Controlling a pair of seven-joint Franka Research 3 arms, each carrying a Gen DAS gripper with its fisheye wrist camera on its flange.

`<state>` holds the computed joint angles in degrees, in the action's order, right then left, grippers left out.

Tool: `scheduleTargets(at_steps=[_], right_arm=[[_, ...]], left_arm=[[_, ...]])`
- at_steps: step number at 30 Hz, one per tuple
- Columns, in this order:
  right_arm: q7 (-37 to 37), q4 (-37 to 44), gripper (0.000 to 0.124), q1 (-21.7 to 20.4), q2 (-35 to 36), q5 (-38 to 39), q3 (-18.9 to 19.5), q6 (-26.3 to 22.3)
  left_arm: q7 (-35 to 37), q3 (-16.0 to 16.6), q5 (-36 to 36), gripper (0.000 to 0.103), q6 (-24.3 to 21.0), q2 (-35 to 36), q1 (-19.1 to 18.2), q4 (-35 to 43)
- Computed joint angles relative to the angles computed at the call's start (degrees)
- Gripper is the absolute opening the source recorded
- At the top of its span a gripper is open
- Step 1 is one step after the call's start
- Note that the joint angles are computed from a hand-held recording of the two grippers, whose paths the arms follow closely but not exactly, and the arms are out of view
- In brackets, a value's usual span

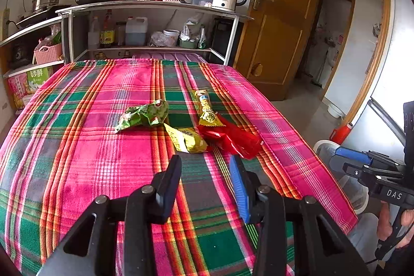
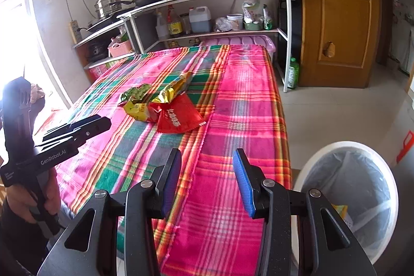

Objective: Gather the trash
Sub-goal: 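Move both grippers back over the table toward the red bag, then grasp the red bag with the right gripper while the left grasps the yellow packet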

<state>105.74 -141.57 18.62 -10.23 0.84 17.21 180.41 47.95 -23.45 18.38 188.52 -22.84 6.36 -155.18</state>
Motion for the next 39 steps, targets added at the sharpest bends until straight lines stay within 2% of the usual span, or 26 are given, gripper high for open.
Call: scheduleTargets(at_steps=[2, 5, 8, 11, 14, 17, 20, 25, 30, 32, 34, 37, 39], right_arm=[[-0.5, 1.0, 0.043, 0.4, 1.1, -0.1, -0.2, 0.1], [-0.8, 2.4, 0.043, 0.7, 2.6, -0.5, -0.5, 0.3], [-1.0, 3.6, 0.043, 1.4, 3.9, -0.8, -1.3, 0.2], [-2.8, 4.6, 0.043, 3.5, 5.2, 1.0, -3.2, 0.2], [-4.2, 5.4, 0.043, 4.8, 6.3, 2.4, -4.5, -0.1], [-6.0, 6.2, 0.043, 5.9, 7.3, 4.2, -5.7, -0.4], [-8.1, 7.2, 0.043, 6.8, 8.4, 6.3, -6.5, -0.6], [-10.1, 8.8, 0.043, 7.7, 9.8, 7.8, -7.1, -0.9], [-9.4, 11.0, 0.043, 8.4, 11.6, 6.1, -7.6, -2.2], [-9.8, 11.8, 0.043, 8.8, 12.2, 6.1, -7.7, -2.6], [-9.4, 12.9, 0.043, 9.4, 13.0, 4.9, -7.9, -3.2], [-8.7, 15.5, 0.043, 10.5, 14.8, 2.7, -8.5, -4.6], [-7.9, 17.9, 0.043, 11.6, 16.5, 0.7, -9.1, -5.9]], left_arm=[[0.1, 3.1, -0.2, 0.047, 0.6, 1.2, -2.2, 0.2], [0.6, 5.6, -0.5, 0.047, 0.5, 3.2, -4.0, 1.3], [1.1, 10.0, -0.9, 0.047, 0.0, 5.7, -7.9, 2.8], [1.2, 10.5, -1.4, 0.047, -1.0, 8.1, -8.3, 4.8], [1.5, 12.5, -1.8, 0.047, -2.0, 10.7, -10.3, 7.0], [3.0, 17.4, -3.8, 0.047, -3.3, 12.7, -15.6, 8.7], [2.9, 16.3, -4.3, 0.047, -4.6, 13.7, -14.9, 9.8], [9.5, 22.1, -13.7, 0.046, -7.4, 15.5, -22.1, 11.4], [14.9, 24.8, -21.3, 0.034, -5.3, 14.8, -25.7, 9.9], [15.2, 24.9, -21.6, 0.033, -4.2, 14.1, -25.7, 8.9], [14.2, 23.5, -20.0, 0.033, -3.2, 13.0, -23.8, 7.7], [13.6, 25.5, -18.1, 0.033, -2.1, 11.2, -25.0, 6.0], [13.5, 28.9, -16.8, 0.033, -1.4, 9.8, -27.8, 4.7]])
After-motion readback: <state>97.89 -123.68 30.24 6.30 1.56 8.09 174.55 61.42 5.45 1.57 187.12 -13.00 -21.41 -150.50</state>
